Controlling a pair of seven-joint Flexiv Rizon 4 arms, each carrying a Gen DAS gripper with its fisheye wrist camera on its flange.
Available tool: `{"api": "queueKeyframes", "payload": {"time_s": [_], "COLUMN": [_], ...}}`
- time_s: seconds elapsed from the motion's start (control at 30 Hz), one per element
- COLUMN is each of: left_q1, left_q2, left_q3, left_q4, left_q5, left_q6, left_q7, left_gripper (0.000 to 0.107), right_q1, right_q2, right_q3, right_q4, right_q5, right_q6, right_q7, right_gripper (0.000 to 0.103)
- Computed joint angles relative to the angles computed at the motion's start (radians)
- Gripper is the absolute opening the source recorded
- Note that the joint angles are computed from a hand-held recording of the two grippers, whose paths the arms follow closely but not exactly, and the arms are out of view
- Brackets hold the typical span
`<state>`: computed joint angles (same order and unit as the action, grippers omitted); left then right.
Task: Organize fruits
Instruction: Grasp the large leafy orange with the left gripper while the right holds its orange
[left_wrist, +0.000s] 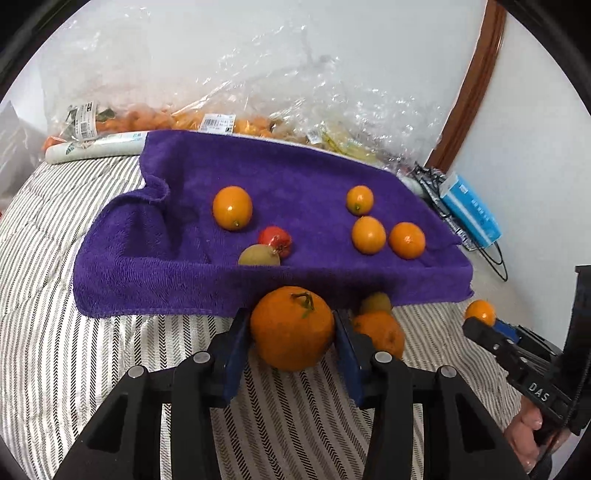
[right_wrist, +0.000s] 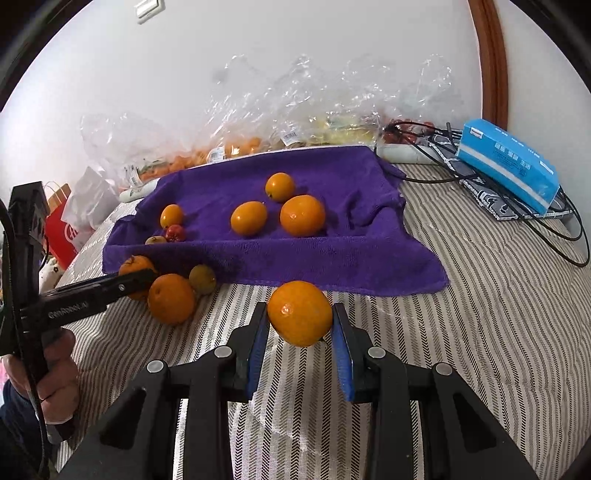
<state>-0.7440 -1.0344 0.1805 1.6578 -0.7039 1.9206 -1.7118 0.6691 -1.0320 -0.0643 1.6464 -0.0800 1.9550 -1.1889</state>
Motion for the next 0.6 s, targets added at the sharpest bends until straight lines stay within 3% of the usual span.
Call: {"api": "queueKeyframes", "payload": {"time_s": [0.2, 0.6], "left_q1": [0.042, 0.06], "left_q2": [0.01, 0.02], "left_q3": [-0.057, -0.106], "left_q4": [0.009, 0.026], "left_q5": [0.049, 0.034], "left_q6": [0.042, 0.096], "left_q7": [0.014, 0.047], "left_gripper": [0.042, 0.042], "right_q1": [0.001, -0.03], "right_q2": [0.001, -0.001], "right_q3": [0.001, 0.035], "right_q4": [0.001, -0.002], "right_q5": [0.0, -0.033], "right_q6": [0.0, 0.005], "right_q7": [-0.002, -0.01], "right_gripper": [0.033, 0.033]}}
